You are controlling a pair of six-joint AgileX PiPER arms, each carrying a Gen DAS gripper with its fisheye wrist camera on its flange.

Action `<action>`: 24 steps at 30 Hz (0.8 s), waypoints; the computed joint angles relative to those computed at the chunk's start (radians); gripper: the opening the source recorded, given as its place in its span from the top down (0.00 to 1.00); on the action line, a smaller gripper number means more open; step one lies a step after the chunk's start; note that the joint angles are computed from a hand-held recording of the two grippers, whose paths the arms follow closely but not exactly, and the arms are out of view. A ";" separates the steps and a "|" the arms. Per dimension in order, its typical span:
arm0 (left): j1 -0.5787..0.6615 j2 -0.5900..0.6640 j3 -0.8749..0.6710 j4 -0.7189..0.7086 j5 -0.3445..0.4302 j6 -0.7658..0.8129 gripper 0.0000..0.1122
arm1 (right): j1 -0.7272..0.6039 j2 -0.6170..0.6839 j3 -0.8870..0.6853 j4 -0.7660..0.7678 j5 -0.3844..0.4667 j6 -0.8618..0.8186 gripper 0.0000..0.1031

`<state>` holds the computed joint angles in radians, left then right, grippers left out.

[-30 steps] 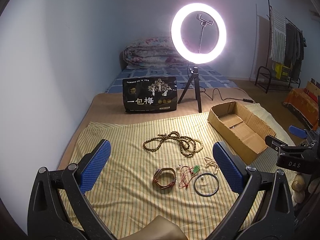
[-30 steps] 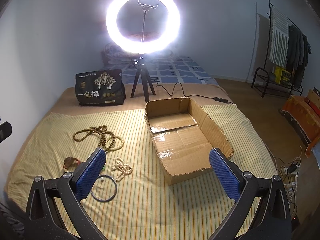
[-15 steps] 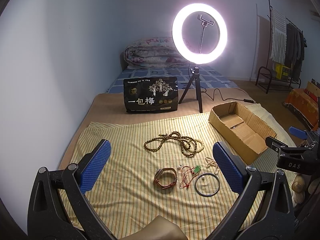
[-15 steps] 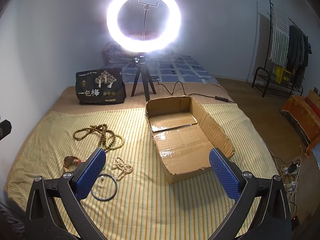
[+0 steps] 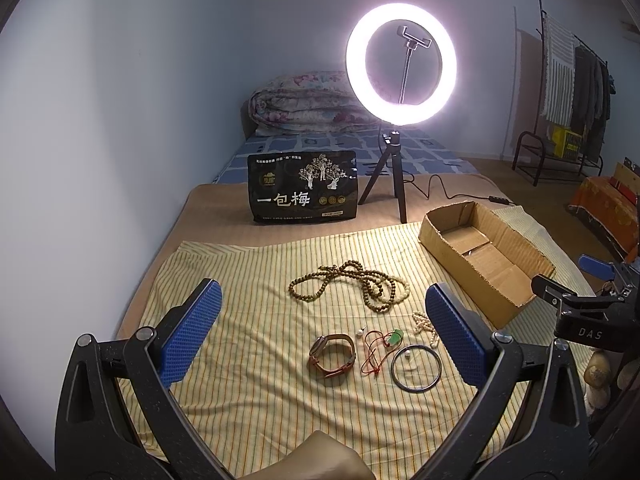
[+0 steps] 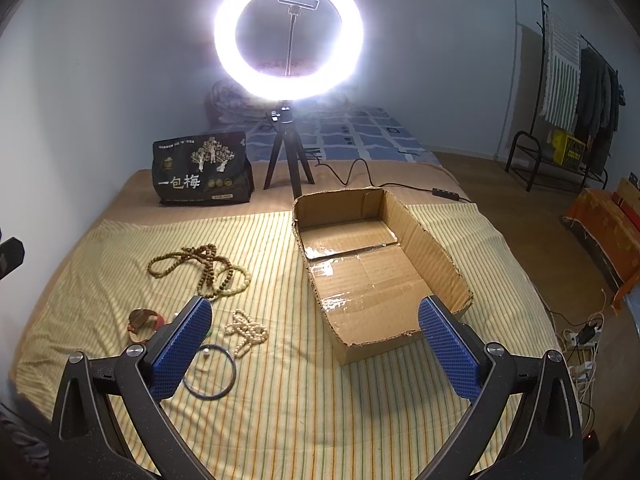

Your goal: Organize jewelry

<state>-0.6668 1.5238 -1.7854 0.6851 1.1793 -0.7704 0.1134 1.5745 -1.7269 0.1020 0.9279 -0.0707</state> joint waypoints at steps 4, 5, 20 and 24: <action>0.009 -0.011 0.016 -0.004 -0.002 0.001 0.08 | 0.004 0.006 -0.008 0.000 0.007 0.001 0.01; 0.012 -0.014 0.022 -0.006 -0.006 0.001 0.08 | 0.004 0.009 -0.014 0.000 0.011 0.001 0.01; 0.115 0.028 0.023 -0.105 -0.014 0.072 0.08 | 0.038 0.036 0.012 0.001 0.025 -0.052 0.01; 0.173 0.048 0.016 -0.169 -0.015 0.107 0.08 | 0.052 0.063 0.015 0.021 0.048 -0.094 0.01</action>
<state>-0.4938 1.5722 -1.7694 0.5158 1.1647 -0.6634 0.1651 1.6376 -1.7121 0.1231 0.9754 -0.1644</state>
